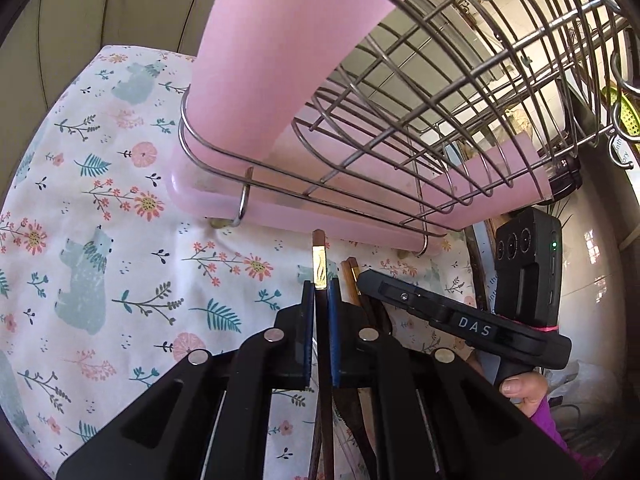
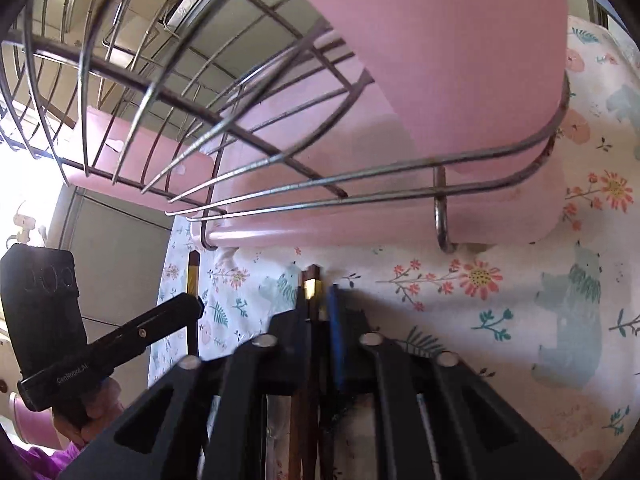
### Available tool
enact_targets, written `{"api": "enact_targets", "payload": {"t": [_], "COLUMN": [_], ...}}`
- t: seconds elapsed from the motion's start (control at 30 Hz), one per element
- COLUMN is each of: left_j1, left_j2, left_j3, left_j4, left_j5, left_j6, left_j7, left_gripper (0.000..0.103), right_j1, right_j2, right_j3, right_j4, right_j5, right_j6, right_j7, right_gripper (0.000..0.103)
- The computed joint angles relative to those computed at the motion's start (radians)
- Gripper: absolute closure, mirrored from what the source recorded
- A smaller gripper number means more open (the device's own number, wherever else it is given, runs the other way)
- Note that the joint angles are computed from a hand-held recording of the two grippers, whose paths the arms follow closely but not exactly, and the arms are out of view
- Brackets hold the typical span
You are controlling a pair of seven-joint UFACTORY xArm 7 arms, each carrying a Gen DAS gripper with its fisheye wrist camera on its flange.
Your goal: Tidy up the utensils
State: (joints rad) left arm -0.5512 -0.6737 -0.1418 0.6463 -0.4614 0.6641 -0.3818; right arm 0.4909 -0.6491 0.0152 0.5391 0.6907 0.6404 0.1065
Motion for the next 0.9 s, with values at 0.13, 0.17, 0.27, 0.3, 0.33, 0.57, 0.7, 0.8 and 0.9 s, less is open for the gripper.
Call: {"api": "enact_targets", "payload": {"t": [0.13, 0.17, 0.27, 0.3, 0.33, 0.57, 0.7, 0.8, 0.9], "left_j1": [-0.004, -0.006, -0.007, -0.007, -0.008, -0.02, -0.025, -0.03, -0.033], "left_j2": [0.022, 0.021, 0.012, 0.005, 0.0, -0.011, -0.023, -0.026, -0.035], "left_j3": [-0.018, -0.021, -0.024, -0.023, -0.022, -0.032, -0.038, -0.043, -0.048], "left_j4": [0.007, 0.005, 0.007, 0.006, 0.005, 0.009, 0.005, -0.001, -0.007], "left_j5": [-0.001, 0.001, 0.012, 0.016, 0.018, 0.026, 0.037, 0.039, 0.045], "left_j6": [-0.026, -0.03, -0.029, -0.026, -0.024, -0.023, -0.022, -0.026, -0.029], "left_j7": [-0.013, -0.018, -0.033, -0.035, -0.037, -0.049, -0.057, -0.066, -0.077], "left_gripper": [0.097, 0.097, 0.097, 0.097, 0.097, 0.097, 0.097, 0.097, 0.097], "right_j1": [-0.023, -0.03, -0.054, -0.06, -0.059, -0.013, -0.018, -0.024, -0.019], "right_j2": [0.0, -0.008, -0.072, -0.095, -0.12, -0.179, -0.193, -0.179, -0.138], "right_j3": [0.055, 0.071, 0.108, 0.108, 0.097, 0.036, 0.065, 0.062, 0.092], "right_j4": [0.012, 0.011, -0.007, -0.016, -0.026, -0.024, -0.02, -0.026, -0.008], "right_j5": [-0.075, -0.099, -0.17, -0.19, -0.203, -0.21, -0.229, -0.249, -0.272], "right_j6": [-0.01, -0.016, -0.024, -0.021, -0.011, 0.087, 0.131, 0.142, 0.145], "right_j7": [0.037, 0.056, 0.138, 0.162, 0.174, 0.184, 0.205, 0.187, 0.18], "right_gripper": [0.1, 0.103, 0.103, 0.103, 0.103, 0.095, 0.086, 0.086, 0.087]}}
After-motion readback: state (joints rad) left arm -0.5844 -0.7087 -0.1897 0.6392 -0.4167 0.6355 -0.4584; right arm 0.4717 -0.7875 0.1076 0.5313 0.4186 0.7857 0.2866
